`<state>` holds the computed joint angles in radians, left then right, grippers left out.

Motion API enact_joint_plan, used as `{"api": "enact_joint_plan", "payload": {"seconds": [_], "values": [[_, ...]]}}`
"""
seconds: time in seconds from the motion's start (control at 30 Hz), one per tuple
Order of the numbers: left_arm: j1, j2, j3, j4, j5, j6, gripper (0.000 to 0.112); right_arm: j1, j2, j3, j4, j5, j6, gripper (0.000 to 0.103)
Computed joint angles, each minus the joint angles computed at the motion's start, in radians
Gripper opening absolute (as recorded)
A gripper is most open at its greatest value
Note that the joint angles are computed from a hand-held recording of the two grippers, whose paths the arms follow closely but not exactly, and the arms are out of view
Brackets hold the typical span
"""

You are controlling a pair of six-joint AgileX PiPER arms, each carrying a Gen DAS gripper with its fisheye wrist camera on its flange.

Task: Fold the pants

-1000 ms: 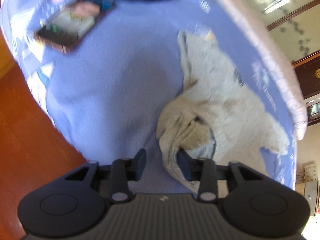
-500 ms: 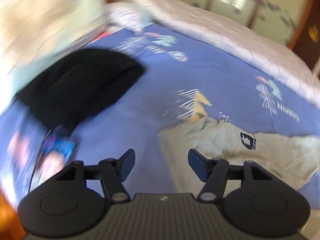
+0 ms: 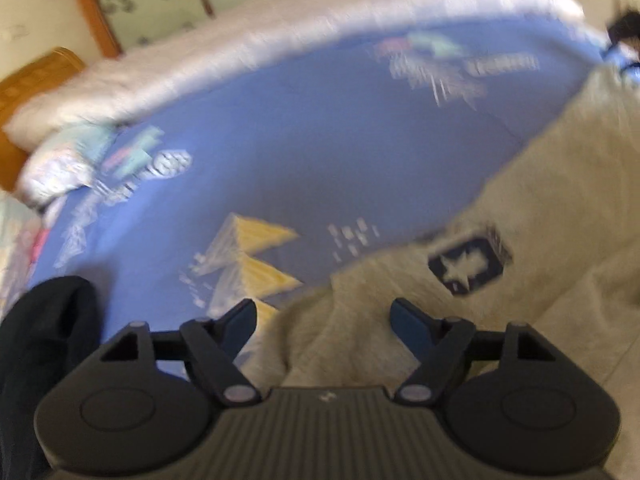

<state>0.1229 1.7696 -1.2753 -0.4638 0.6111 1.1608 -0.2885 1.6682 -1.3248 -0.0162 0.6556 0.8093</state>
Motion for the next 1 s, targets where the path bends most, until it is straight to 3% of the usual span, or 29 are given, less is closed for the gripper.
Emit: {"api": "enact_joint_plan", "payload": {"seconds": [0.07,0.1,0.13,0.17,0.2,0.3,0.47,0.57,0.67,0.77,0.83,1.0], "values": [[-0.016,0.011,0.011,0.028,-0.005,-0.021,0.058,-0.016,0.057,-0.018,0.02,-0.027,-0.015,0.049],[-0.015,-0.006,0.039,-0.012,-0.015,0.029,0.041,-0.016,0.081,-0.039,0.032,-0.011,-0.045,0.047],[-0.012,-0.021,0.054,-0.026,-0.012,0.057,0.025,-0.007,0.103,-0.057,0.01,0.005,-0.059,0.024],[-0.02,-0.042,0.079,-0.025,-0.031,0.06,0.022,0.012,0.108,-0.065,-0.053,0.023,-0.035,0.009],[-0.027,-0.067,0.109,-0.025,-0.06,0.071,0.02,0.02,0.094,-0.048,-0.085,0.007,-0.018,0.003],[-0.027,-0.139,0.179,-0.061,-0.148,0.139,0.019,0.016,-0.028,0.06,-0.181,-0.11,0.1,0.003],[0.011,-0.272,0.178,-0.134,-0.122,0.093,0.019,-0.04,-0.293,0.154,-0.28,-0.171,0.225,0.002],[0.092,-0.375,0.185,-0.257,-0.002,0.153,0.019,-0.159,-0.466,0.2,-0.108,-0.174,0.07,0.002],[0.154,-0.505,0.271,-0.336,0.086,0.288,0.02,-0.268,-0.592,0.202,0.064,-0.061,-0.168,0.002],[0.145,-0.632,0.364,-0.309,0.104,0.302,0.02,-0.302,-0.633,0.203,0.187,0.058,-0.31,0.008],[0.15,-0.718,0.418,-0.313,0.147,0.289,0.02,-0.253,-0.619,0.216,0.197,0.117,-0.317,0.009],[0.447,-0.922,0.531,-0.497,0.501,0.532,0.02,0.006,-0.513,0.26,0.073,0.051,-0.179,0.017]]}}
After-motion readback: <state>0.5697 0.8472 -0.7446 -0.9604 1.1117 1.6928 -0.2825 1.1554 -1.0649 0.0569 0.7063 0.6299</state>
